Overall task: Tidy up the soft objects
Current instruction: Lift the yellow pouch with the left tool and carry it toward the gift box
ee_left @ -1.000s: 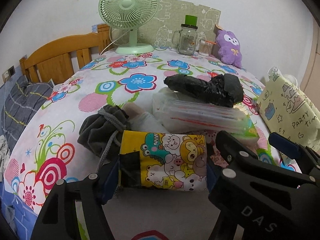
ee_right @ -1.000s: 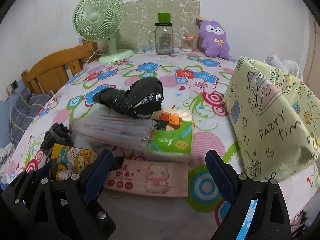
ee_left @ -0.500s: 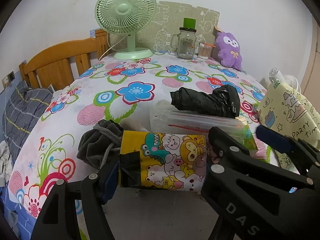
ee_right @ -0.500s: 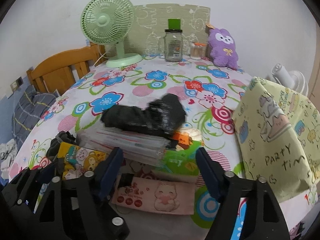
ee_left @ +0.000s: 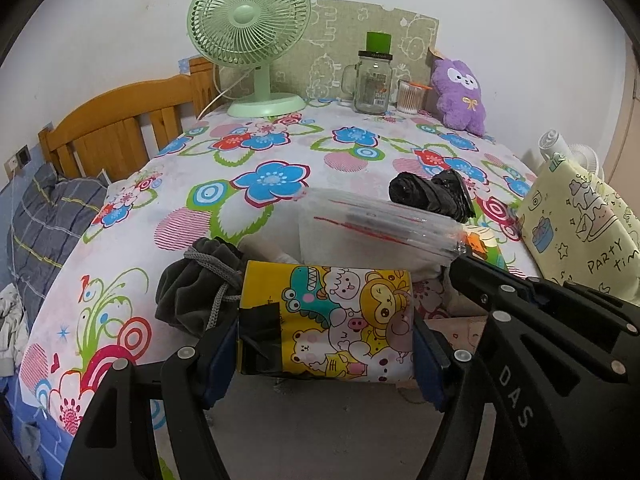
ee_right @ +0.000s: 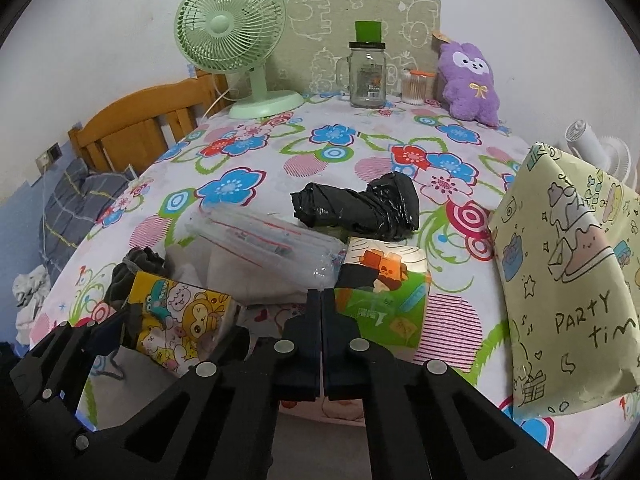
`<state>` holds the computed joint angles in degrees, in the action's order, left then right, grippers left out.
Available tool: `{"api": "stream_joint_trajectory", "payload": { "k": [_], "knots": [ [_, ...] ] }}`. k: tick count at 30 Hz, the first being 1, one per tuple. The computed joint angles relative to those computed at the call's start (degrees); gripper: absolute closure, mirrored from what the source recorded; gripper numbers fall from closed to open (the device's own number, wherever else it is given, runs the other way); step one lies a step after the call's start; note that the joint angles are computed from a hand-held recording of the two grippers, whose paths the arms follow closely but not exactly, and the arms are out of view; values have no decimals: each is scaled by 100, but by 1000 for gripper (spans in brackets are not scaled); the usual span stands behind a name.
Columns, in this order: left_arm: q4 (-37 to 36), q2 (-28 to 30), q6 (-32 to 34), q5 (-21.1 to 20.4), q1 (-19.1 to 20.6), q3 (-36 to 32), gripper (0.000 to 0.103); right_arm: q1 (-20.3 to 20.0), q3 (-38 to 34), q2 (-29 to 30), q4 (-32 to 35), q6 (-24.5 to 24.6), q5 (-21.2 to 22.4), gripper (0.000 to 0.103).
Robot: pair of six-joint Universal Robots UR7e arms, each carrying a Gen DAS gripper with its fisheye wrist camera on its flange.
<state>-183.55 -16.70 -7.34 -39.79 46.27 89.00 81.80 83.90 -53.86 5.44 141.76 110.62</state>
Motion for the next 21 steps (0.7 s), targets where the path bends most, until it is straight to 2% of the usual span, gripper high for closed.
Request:
{"api": "stream_joint_trajectory", "payload": {
  "k": [13,21],
  "knots": [
    [-273,-96,25,101,-175,244,27,22,414,-378,-127,-113,-199,100],
    [-170,-143,-53,225,-179,285,27,118,222,-237,41,-369,0,96]
  ]
}}
